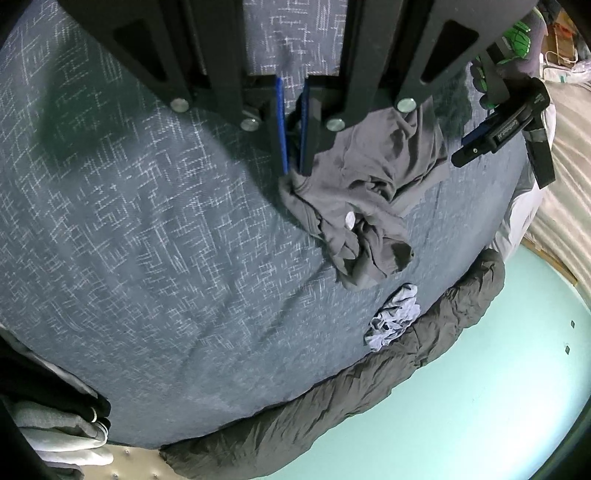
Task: Fold clothes
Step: 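Grasp the shirt hem with the left gripper while the right gripper holds another edge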
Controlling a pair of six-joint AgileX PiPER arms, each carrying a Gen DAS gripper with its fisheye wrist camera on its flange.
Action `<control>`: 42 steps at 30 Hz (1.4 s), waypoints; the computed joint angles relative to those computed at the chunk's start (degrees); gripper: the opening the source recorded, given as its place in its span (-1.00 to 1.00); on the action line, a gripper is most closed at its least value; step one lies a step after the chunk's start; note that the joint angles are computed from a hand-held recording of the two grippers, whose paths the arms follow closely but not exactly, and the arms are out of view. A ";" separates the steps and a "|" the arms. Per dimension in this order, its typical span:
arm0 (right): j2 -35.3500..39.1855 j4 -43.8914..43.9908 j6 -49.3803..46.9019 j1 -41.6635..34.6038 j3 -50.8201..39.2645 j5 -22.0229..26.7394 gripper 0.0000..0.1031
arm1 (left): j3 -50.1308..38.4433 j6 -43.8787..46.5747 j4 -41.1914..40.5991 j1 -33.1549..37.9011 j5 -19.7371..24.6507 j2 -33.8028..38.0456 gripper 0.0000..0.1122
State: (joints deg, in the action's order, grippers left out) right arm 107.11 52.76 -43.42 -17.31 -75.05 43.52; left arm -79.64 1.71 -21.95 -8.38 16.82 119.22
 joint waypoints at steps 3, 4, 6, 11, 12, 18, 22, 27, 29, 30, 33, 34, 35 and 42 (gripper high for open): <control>-0.13 0.06 -0.05 0.20 0.24 -0.10 -0.86 | -1.21 0.53 -0.78 0.17 1.31 0.89 0.83; -0.16 0.12 -0.04 0.27 0.29 -0.09 -0.86 | -1.62 0.86 -1.04 0.25 1.79 1.23 0.83; -0.18 0.08 0.06 0.49 0.33 -0.21 -0.86 | -2.08 1.77 -1.50 0.41 2.34 1.73 0.82; 0.06 0.40 0.00 0.68 0.06 0.24 -0.86 | -1.55 5.51 -5.48 1.23 2.26 1.76 0.61; 0.03 0.36 -0.06 0.78 0.04 0.17 -0.86 | -1.44 6.70 -6.76 1.45 2.33 1.62 0.47; 0.00 -0.42 0.56 1.35 0.10 -1.02 -0.86 | -1.22 10.61 -10.20 1.61 2.79 1.20 0.09; -0.04 -1.04 1.58 1.29 -0.02 -2.19 -0.86 | -2.86 12.59 -10.73 1.40 4.21 1.78 -0.19; -0.69 -1.88 2.26 1.68 -0.32 -3.73 -0.86 | -3.75 15.97 -13.52 1.92 5.87 2.51 -0.50; -1.75 -3.41 2.91 2.50 -0.69 -4.86 -0.86 | -4.26 18.29 -16.01 2.28 7.08 2.71 -0.69; -2.66 -4.72 3.66 3.21 -0.75 -6.21 -0.86 | -4.37 19.13 -16.84 2.35 7.49 2.69 -0.76; -4.91 -9.76 7.14 5.63 -1.68 -10.32 -0.77 | -4.19 21.40 -18.14 1.99 8.24 2.25 -0.81; -4.97 -11.28 8.54 6.37 -2.85 -10.65 -0.67 | -4.28 22.15 -18.56 1.91 8.64 2.21 -0.83; -4.33 -12.71 10.13 7.29 -4.84 -9.93 -0.57 | -4.40 22.52 -18.92 1.96 8.96 2.25 -0.85; 10.98 -27.05 20.53 19.55 -30.07 0.54 -0.29 | -4.39 24.82 -21.93 2.92 10.90 1.94 -0.91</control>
State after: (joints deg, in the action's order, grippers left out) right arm 118.09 25.72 -22.89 2.24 -105.12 44.06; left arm -84.03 26.53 -43.88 -5.46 27.72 121.16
